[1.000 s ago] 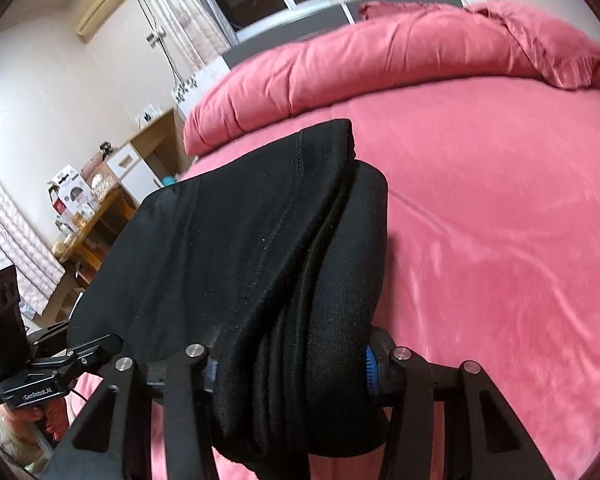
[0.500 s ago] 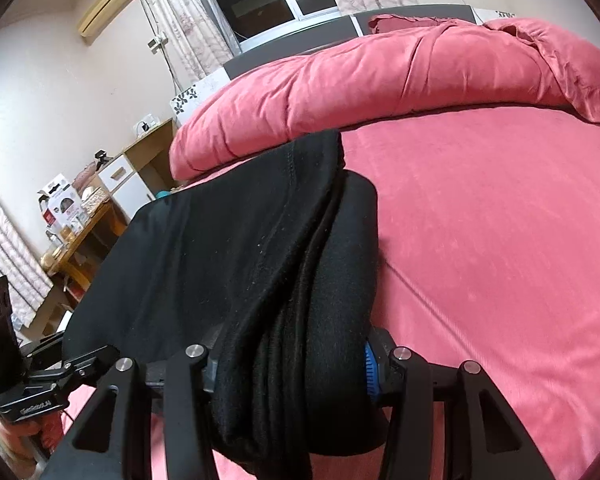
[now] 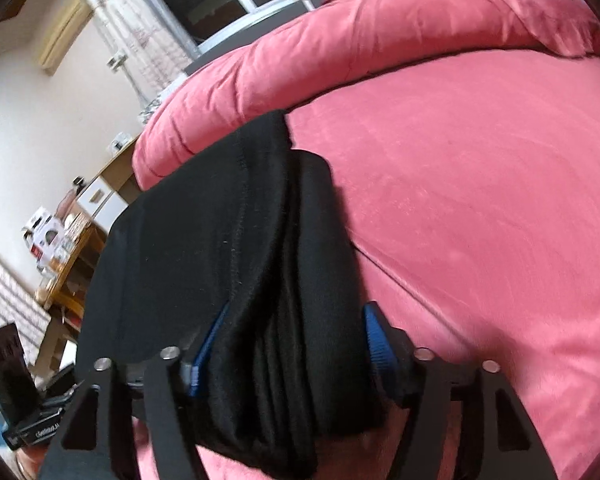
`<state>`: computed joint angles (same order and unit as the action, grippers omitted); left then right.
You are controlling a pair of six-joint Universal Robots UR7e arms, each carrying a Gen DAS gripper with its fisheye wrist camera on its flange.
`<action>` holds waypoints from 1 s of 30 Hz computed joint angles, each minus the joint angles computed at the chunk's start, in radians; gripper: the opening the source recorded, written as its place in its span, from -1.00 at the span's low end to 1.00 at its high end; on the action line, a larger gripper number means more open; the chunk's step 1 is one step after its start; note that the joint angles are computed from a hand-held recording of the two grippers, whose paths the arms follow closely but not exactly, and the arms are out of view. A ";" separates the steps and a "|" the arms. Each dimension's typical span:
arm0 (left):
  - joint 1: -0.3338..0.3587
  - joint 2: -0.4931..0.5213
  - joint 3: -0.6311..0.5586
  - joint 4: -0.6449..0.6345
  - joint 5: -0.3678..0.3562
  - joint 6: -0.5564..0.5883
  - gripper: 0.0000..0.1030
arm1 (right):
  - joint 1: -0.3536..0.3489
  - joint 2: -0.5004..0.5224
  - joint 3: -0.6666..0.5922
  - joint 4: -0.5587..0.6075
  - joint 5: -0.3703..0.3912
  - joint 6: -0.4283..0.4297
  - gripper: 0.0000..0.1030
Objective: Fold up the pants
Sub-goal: 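Open both grippers and release the folded trousers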
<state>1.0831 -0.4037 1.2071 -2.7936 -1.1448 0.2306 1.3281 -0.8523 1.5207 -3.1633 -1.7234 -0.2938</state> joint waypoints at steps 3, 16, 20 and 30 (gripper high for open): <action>-0.016 -0.046 0.084 -0.086 0.049 -0.011 0.34 | 0.028 -0.024 0.052 -0.086 -0.072 -0.039 0.37; -0.066 0.152 -0.303 0.034 0.196 0.025 0.03 | 0.163 0.155 -0.300 0.105 -0.244 -0.281 -0.29; -0.054 0.295 -0.555 0.207 0.306 -0.008 0.14 | 0.155 0.262 -0.499 0.204 -0.369 -0.240 -0.36; -0.038 0.352 -0.655 0.279 0.305 -0.058 0.50 | 0.109 0.273 -0.542 0.257 -0.324 -0.053 0.13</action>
<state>1.0449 -0.0519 0.5518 -2.5143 -0.8396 0.1723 1.4366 -0.5797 0.9787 -2.9064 -2.0473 -0.3466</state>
